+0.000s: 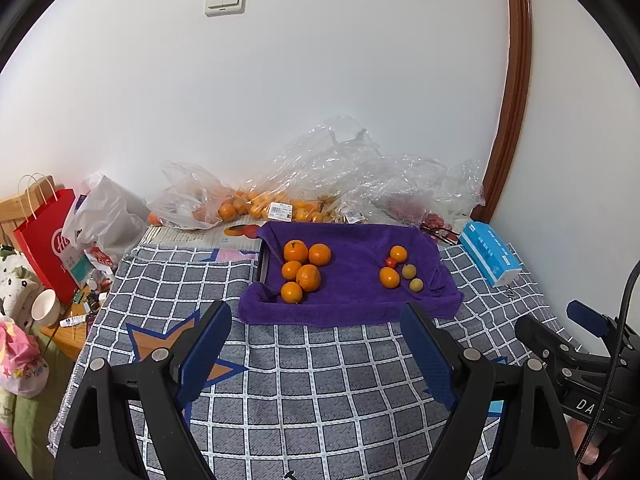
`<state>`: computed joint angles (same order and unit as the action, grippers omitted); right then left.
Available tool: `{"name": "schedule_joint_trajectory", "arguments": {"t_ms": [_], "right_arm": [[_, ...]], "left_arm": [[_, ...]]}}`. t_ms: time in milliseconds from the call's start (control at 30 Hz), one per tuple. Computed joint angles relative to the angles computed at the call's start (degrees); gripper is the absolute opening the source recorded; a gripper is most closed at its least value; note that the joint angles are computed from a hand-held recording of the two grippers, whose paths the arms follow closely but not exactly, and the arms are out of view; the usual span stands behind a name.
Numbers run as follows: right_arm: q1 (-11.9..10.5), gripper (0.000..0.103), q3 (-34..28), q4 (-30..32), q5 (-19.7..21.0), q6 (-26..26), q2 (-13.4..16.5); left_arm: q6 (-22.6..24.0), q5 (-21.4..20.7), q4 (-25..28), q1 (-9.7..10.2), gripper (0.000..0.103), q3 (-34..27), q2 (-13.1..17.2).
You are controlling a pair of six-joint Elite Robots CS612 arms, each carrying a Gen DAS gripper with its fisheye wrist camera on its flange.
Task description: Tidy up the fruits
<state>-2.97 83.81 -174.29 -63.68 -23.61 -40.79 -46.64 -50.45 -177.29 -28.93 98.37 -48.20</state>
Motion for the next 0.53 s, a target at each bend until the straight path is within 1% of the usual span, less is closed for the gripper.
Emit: {"name": "schedule_joint_trajectory", "arguments": {"t_ms": [533], "right_arm": [[-0.04, 0.100, 0.10, -0.33, 0.16, -0.07, -0.03]], "left_arm": [[0.23, 0.65, -0.17, 0.05, 0.086, -0.11, 0.17]]}}
